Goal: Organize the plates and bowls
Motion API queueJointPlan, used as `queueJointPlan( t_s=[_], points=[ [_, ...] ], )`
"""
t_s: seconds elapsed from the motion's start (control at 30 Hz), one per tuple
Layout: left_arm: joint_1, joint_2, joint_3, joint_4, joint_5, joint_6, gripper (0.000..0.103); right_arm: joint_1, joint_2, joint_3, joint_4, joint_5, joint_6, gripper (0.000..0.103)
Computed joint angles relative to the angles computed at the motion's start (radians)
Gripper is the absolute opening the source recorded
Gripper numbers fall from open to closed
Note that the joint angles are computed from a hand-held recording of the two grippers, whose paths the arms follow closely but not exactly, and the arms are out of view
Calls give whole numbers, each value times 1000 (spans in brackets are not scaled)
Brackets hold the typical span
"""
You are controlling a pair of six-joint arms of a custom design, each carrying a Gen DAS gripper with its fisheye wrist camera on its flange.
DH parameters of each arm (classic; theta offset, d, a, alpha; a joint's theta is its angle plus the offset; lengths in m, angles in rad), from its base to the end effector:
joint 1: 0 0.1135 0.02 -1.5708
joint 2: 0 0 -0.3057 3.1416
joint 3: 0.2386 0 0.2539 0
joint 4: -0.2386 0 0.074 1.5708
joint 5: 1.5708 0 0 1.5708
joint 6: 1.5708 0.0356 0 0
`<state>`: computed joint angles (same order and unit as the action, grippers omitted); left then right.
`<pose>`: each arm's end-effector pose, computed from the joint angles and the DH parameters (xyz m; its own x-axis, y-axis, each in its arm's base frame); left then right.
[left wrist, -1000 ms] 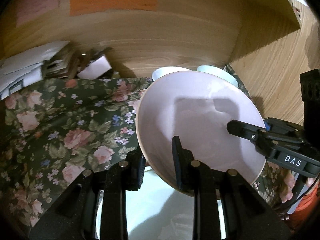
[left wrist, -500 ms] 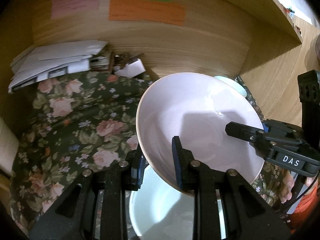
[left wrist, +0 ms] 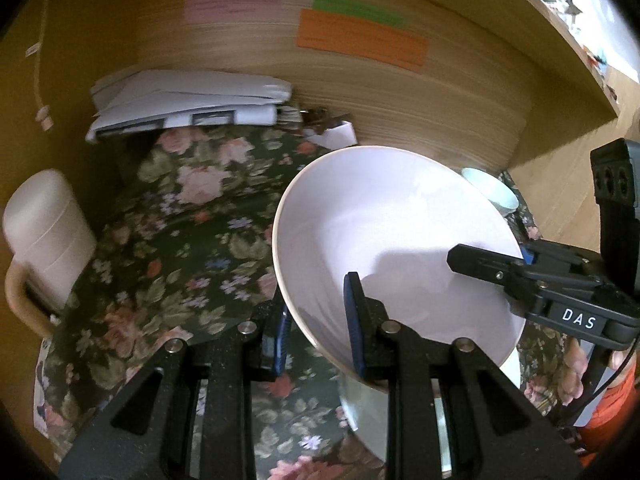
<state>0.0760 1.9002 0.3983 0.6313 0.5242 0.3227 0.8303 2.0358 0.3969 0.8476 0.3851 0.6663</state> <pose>0.2639 0.0022 0.0806 -0.6420 0.2265 -0.7325 0.4845 0.8603 -0.1587 0.1957 0.1942 0.0604 -0.6899 0.0942 -0.7177 -0.1011 0.9692 0.2244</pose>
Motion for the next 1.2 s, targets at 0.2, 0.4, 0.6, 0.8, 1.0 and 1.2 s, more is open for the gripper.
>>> queueJointPlan(
  t_s=[0.2, 0.4, 0.6, 0.8, 1.0, 1.2],
  points=[
    [101, 14, 0, -13, 36, 40, 25, 27, 26, 91, -74, -24, -19, 30],
    [200, 37, 2, -24, 69, 83, 25, 44, 64, 177, -144, -57, -32, 30],
    [272, 77, 7, -18, 84, 116, 25, 53, 113, 260, -200, -90, -55, 30],
    [332, 123, 21, -16, 94, 149, 25, 47, 162, 327, -245, -128, -66, 30],
    [358, 173, 41, -10, 92, 157, 25, 40, 211, 389, -293, -162, -76, 30],
    [361, 218, 56, 7, 68, 153, 25, 25, 247, 442, -341, -213, -87, 30]
  ],
)
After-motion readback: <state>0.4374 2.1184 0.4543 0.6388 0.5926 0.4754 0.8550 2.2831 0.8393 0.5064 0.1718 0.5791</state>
